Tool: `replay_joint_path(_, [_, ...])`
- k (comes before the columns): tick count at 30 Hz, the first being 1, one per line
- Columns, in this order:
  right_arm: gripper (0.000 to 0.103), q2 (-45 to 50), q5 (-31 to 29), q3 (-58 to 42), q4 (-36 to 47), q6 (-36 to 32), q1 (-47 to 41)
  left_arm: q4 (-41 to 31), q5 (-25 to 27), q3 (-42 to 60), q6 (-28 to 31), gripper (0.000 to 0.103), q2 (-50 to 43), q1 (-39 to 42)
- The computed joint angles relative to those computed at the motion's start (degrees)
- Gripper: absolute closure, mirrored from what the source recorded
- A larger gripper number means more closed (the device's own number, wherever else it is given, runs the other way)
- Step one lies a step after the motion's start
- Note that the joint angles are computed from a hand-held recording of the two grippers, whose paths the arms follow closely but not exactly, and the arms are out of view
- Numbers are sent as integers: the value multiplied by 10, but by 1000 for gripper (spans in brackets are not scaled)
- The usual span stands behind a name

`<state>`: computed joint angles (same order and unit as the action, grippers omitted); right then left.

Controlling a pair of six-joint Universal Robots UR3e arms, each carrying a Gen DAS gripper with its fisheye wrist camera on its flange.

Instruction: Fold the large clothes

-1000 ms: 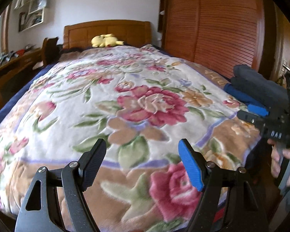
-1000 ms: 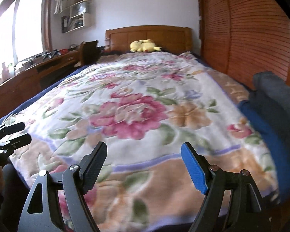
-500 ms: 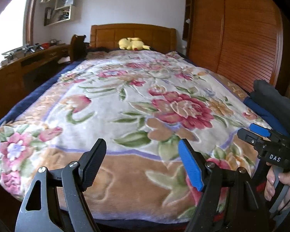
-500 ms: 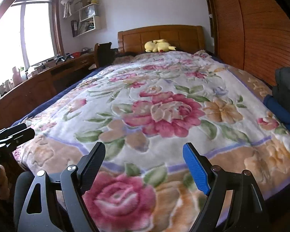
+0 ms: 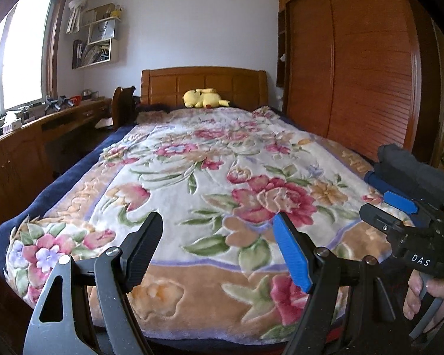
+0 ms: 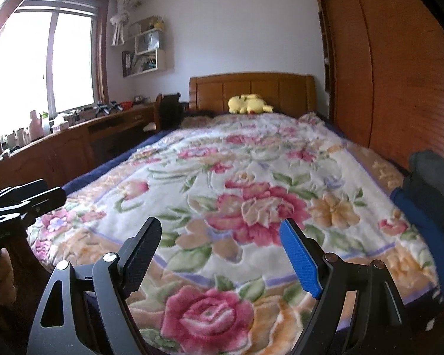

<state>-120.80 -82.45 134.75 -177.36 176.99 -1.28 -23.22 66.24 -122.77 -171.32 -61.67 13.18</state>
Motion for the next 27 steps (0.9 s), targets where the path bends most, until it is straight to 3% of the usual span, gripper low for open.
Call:
replay_joint_path(5, [19,-31,-15,27,-23,3,6,-5,-4,3,-12,25,21,2])
replay_joint_path(11, [19,-63,14,55,-27,5,-23,8,-6,-11,-19,25,38,4])
replay_joint_path(14, [19,-34,-25,49,-52,10,12,22,11,-15,-25,25,36,-9])
replay_joint_path(27, [19,-45,-17,34,-19,12,4,19,11,-17,-25,25,38,-9])
